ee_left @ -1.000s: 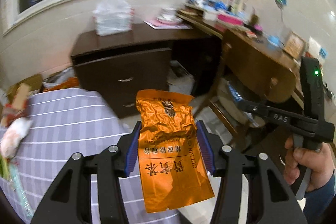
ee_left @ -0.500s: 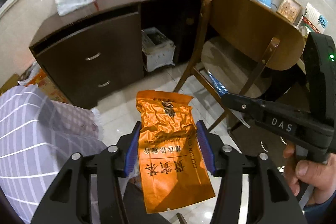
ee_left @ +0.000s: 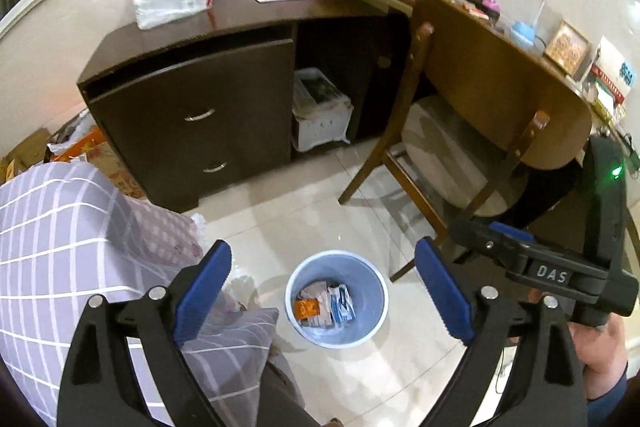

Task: Collect trash
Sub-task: 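Carry the tube and orange packet over the blue bin and open both tools, then move both open tools back over the table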

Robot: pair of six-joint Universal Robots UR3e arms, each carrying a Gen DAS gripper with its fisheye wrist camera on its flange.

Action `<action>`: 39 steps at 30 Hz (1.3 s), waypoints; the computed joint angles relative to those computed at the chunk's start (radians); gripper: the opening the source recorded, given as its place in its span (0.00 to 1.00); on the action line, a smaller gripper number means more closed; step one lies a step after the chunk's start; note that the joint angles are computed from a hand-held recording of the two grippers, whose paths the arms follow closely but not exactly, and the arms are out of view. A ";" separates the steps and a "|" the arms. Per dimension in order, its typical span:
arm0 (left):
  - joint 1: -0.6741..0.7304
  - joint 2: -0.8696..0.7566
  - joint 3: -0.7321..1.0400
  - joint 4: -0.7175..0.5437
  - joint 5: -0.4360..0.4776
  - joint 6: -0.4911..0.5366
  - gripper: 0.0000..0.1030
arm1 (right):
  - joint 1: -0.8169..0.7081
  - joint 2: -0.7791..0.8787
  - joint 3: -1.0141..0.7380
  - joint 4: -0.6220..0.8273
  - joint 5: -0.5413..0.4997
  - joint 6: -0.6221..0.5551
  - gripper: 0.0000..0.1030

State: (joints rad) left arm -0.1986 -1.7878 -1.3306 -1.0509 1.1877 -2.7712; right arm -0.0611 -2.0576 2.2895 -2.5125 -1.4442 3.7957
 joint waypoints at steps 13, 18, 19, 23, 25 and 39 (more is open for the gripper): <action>0.203 0.239 -0.098 -0.023 -0.133 0.076 0.89 | 0.248 0.226 -0.334 0.036 -0.158 0.071 0.94; 0.320 0.319 -0.127 -0.070 -0.180 0.115 0.90 | 0.367 0.354 -0.533 0.076 -0.225 0.077 0.94; 0.353 0.336 -0.134 -0.084 -0.195 0.128 0.90 | 0.383 0.373 -0.561 0.081 -0.233 0.076 0.94; 0.473 0.399 -0.164 -0.136 -0.236 0.186 0.90 | 0.459 0.482 -0.716 0.119 -0.262 0.067 0.94; 0.544 0.427 -0.171 -0.173 -0.263 0.219 0.90 | 0.496 0.546 -0.803 0.140 -0.269 0.059 0.94; 1.067 0.496 -0.246 -0.400 -0.351 0.452 0.90 | 0.689 1.038 -1.515 0.389 -0.257 0.019 0.94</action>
